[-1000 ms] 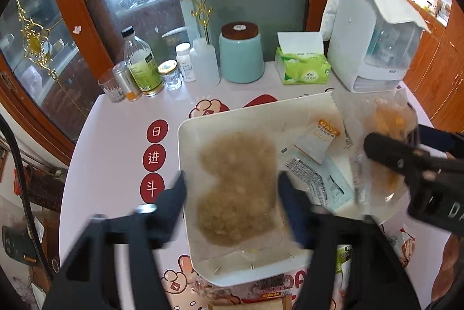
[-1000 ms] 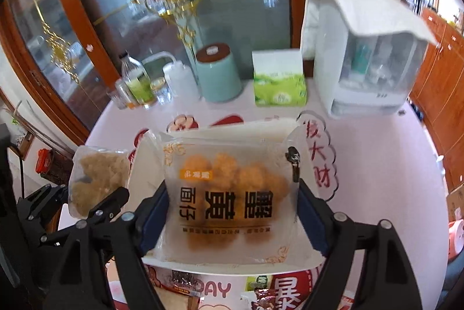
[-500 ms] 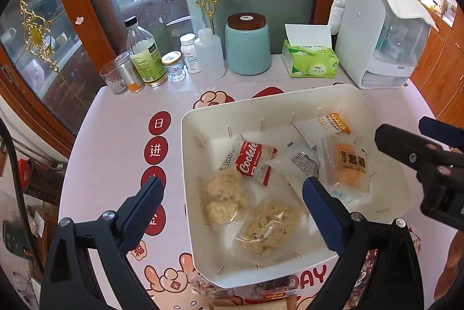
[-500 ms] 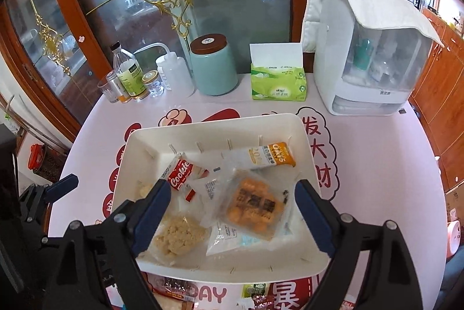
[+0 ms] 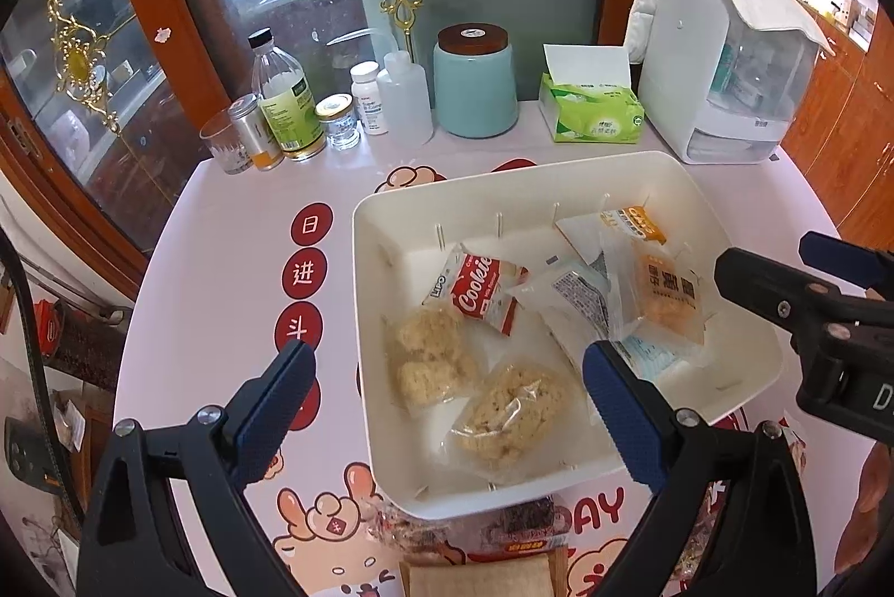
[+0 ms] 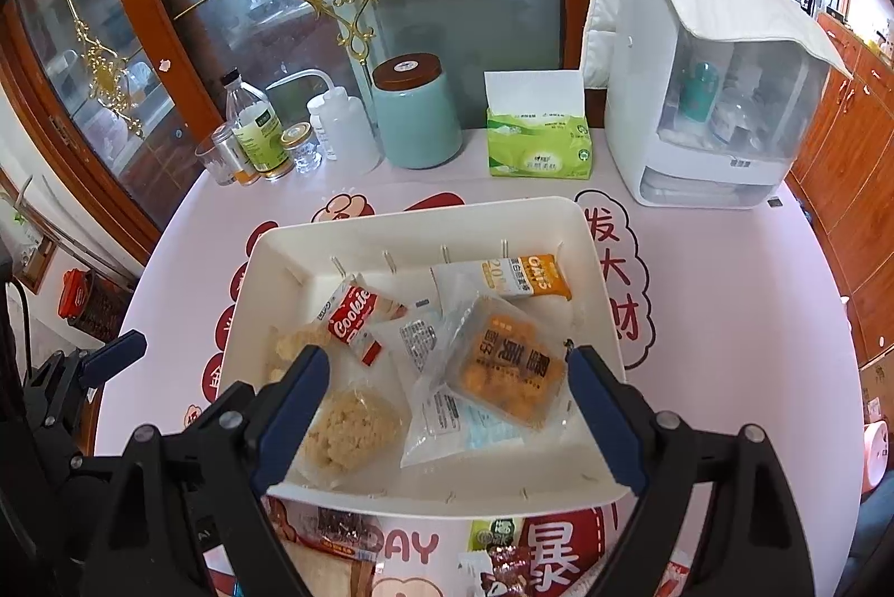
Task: Organize snacks
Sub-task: 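Lower both bags into the white tray and open both grippers, then move both open grippers back over the remaining snacks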
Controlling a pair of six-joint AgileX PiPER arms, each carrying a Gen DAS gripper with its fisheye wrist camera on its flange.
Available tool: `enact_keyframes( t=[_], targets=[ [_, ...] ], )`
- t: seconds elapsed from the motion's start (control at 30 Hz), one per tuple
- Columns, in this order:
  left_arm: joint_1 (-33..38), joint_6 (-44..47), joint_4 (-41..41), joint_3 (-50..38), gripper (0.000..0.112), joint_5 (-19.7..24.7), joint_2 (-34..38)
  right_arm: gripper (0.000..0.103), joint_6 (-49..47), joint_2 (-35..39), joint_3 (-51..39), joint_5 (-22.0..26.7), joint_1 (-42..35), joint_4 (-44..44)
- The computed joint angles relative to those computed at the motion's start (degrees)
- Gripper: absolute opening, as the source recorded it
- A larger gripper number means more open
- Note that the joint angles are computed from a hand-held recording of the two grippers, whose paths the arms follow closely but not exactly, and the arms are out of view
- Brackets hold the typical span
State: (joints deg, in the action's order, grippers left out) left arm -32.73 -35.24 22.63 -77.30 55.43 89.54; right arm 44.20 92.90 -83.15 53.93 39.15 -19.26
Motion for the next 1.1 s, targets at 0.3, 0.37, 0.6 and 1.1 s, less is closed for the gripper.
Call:
enact_keyframes(
  t=[0.3, 0.37, 0.6, 1.1],
  targets=[
    [-5.0, -3.6, 2.8, 5.0, 0.096, 2.2, -7.1, 0.088, 0.6, -6.2, 6.6, 0.2, 1.6, 0.7],
    [-6.6, -4.5, 3.9, 6.3, 0.096, 3.2, -9.1, 0.088, 1.1, -8.3, 8.4, 1.2, 2.5, 0.0],
    [-12.5, -6.7, 6.9, 11.3, 0.096, 6.6, -16.8, 0.088, 3.3, -16.2, 14.6, 4.8, 7.3, -3.7],
    [-28.1, -31.0, 5.6, 36.8, 0.096, 8.6, -26.7, 0.088, 19.5, -24.1, 30.7, 4.7, 27.8, -10.4]
  ],
)
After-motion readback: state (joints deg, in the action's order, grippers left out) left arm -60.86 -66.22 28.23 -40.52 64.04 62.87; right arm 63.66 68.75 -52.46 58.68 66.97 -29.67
